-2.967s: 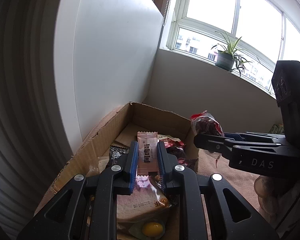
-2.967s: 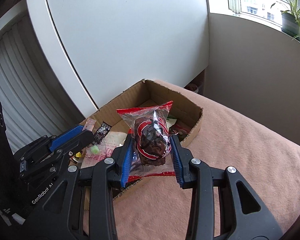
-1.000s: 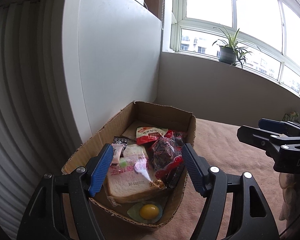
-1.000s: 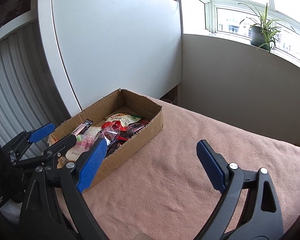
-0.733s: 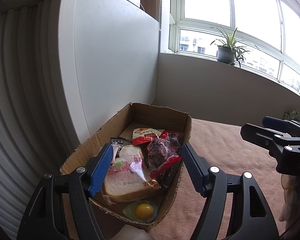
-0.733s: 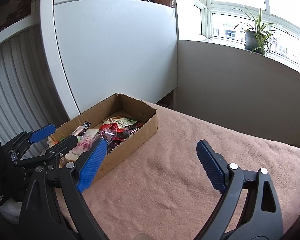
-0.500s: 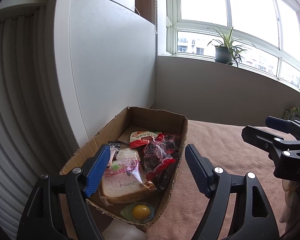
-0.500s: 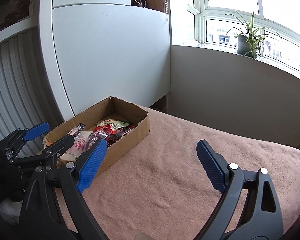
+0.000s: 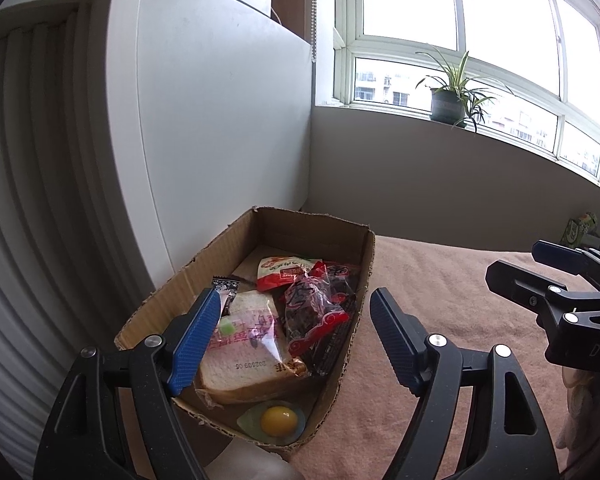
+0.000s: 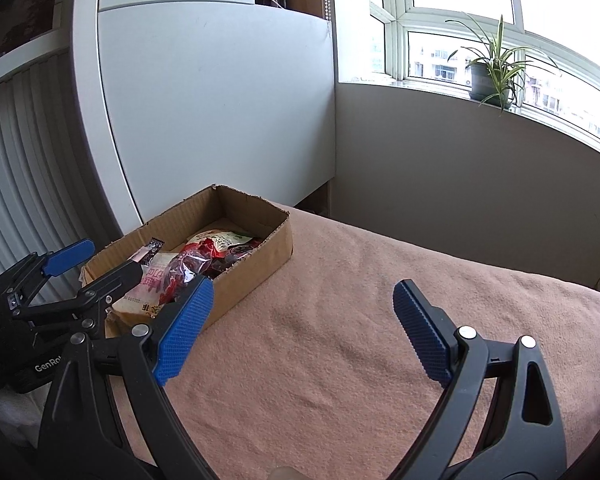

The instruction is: Organize snacks

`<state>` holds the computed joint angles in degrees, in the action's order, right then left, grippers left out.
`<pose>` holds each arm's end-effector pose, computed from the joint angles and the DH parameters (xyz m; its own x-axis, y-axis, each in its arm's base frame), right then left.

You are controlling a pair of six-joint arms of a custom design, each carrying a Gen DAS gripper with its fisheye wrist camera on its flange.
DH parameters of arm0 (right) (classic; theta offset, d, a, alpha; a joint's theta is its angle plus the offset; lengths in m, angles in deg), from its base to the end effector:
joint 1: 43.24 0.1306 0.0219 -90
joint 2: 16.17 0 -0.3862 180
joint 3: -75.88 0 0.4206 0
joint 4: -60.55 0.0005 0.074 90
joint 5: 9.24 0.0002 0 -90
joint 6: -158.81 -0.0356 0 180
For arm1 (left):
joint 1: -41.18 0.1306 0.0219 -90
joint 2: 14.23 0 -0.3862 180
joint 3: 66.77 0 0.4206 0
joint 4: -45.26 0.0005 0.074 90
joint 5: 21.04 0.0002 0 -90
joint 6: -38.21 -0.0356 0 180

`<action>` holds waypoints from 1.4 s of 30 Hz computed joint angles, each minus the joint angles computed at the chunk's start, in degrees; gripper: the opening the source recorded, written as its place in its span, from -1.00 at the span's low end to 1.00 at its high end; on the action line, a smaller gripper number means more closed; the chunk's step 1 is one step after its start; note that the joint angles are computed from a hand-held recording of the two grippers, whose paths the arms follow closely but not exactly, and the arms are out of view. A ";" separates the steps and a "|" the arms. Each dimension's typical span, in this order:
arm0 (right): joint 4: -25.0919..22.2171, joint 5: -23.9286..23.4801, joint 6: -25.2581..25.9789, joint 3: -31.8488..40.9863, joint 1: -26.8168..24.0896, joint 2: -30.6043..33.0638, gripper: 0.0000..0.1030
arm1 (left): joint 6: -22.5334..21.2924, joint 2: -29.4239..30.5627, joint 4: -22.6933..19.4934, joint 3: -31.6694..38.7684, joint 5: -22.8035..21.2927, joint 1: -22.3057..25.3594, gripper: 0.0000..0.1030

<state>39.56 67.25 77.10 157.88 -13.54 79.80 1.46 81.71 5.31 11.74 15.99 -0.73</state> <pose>0.4818 0.2838 0.3508 -0.3991 -0.3890 -0.8303 -0.7130 0.7010 0.0143 0.4015 -0.3228 0.3082 -0.4407 -0.2528 -0.8613 -0.4532 0.8909 -0.0296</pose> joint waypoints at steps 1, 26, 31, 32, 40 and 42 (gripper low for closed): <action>0.00 0.13 -0.10 0.04 0.11 0.02 0.81 | -0.05 -0.01 0.08 -0.02 0.09 0.04 0.50; -0.26 0.88 -0.17 -0.15 0.53 0.02 0.81 | 1.06 0.01 -0.68 0.13 -0.16 -0.22 0.50; -0.42 0.91 -0.19 -0.05 0.49 0.13 0.81 | 1.25 0.03 -0.71 0.10 -0.14 -0.23 0.50; -0.45 0.90 -0.14 -0.03 0.48 0.14 0.81 | 1.34 0.05 -0.80 0.14 -0.12 -0.22 0.50; -0.99 1.01 0.20 0.16 0.51 0.36 0.81 | 0.85 0.15 -0.65 0.07 -0.48 -0.36 0.50; -0.96 0.98 0.28 0.20 0.39 0.38 0.81 | 0.79 0.22 -0.64 0.16 -0.42 -0.43 0.50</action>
